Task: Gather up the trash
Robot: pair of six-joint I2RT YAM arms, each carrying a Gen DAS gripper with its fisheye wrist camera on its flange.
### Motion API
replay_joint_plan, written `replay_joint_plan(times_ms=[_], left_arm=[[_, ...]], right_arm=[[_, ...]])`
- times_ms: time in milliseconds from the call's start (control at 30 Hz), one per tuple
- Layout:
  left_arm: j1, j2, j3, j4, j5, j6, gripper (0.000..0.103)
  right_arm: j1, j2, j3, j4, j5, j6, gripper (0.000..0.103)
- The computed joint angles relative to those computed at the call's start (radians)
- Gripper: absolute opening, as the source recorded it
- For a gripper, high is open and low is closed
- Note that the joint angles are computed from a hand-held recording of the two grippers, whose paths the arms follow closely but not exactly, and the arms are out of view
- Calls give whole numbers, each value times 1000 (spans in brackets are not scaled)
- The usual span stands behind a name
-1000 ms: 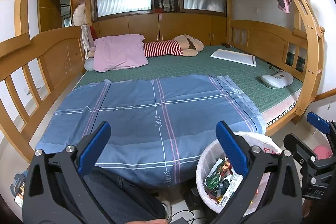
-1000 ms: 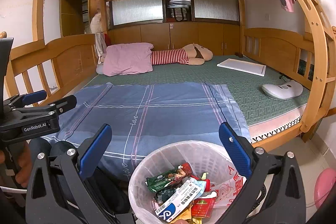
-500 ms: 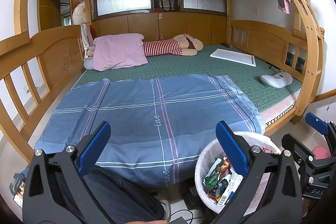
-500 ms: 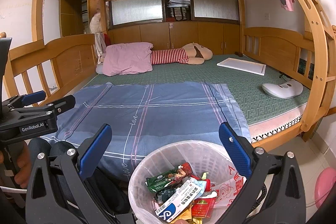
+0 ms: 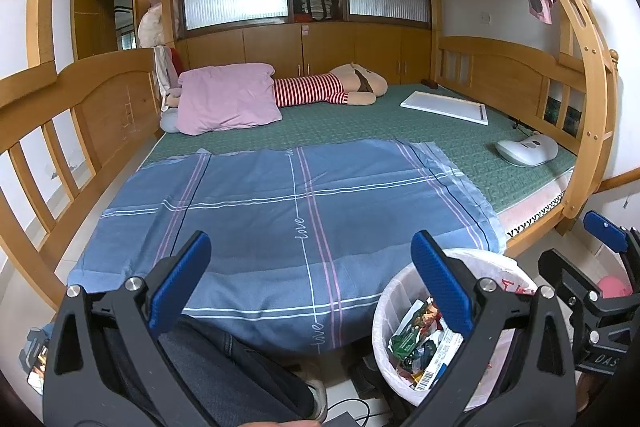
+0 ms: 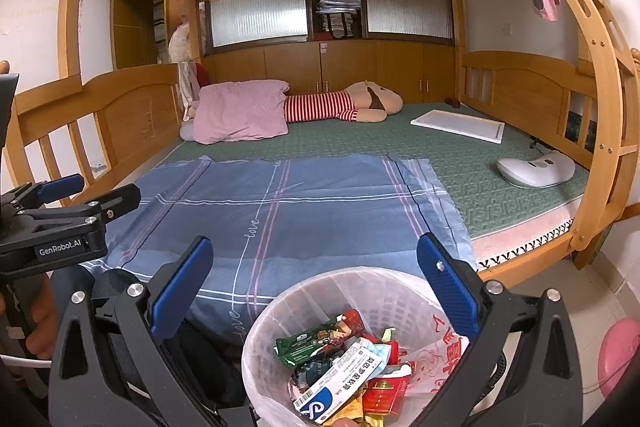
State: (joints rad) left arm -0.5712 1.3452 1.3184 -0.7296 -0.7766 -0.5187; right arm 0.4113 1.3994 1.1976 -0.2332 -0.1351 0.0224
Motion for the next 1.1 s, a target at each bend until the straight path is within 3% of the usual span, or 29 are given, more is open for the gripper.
replay_joint_plan(times_ms=[1100], left_arm=[[1, 3, -4, 10, 15, 29, 100]], right_arm=[[-7, 24, 9, -9, 4, 18, 100]])
